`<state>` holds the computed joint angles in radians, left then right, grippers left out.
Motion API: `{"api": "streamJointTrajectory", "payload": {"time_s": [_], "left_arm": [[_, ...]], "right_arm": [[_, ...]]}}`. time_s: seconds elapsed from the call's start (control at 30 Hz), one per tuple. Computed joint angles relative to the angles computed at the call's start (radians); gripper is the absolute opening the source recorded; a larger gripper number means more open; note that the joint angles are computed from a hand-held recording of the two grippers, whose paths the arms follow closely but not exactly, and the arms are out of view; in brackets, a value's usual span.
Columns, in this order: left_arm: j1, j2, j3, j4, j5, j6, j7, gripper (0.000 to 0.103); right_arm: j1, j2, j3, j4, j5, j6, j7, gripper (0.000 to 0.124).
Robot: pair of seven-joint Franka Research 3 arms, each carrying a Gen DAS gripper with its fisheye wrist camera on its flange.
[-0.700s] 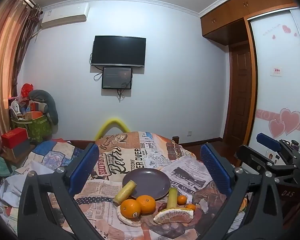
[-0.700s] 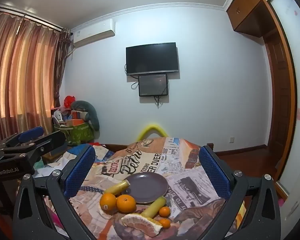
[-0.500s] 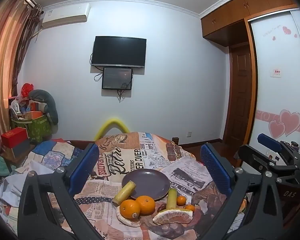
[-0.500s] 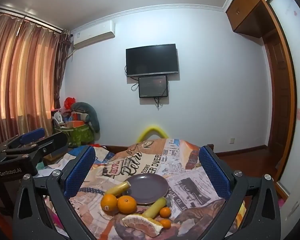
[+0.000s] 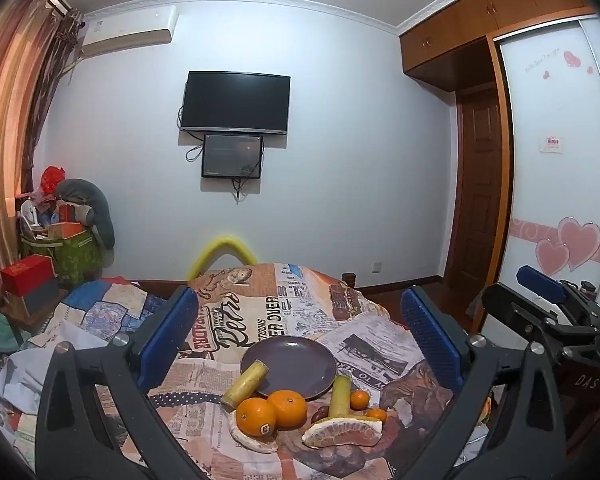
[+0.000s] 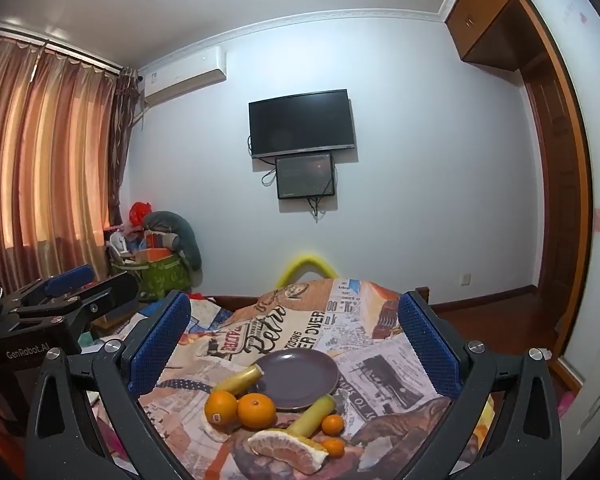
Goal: Organize fruits
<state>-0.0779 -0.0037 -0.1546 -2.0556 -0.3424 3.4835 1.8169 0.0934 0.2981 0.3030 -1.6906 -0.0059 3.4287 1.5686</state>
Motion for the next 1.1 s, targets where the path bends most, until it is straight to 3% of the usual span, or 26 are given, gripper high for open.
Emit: {"api": "streamJointTrajectory", "payload": {"time_s": [1.1], "left_arm": [[-0.014, 0.006, 0.01, 0.011, -0.052, -0.024, 0.043, 0.103]], "right_arm": [[-0.03, 0.009, 0.03, 0.0, -0.02, -0.011, 0.002, 0.103]]}}
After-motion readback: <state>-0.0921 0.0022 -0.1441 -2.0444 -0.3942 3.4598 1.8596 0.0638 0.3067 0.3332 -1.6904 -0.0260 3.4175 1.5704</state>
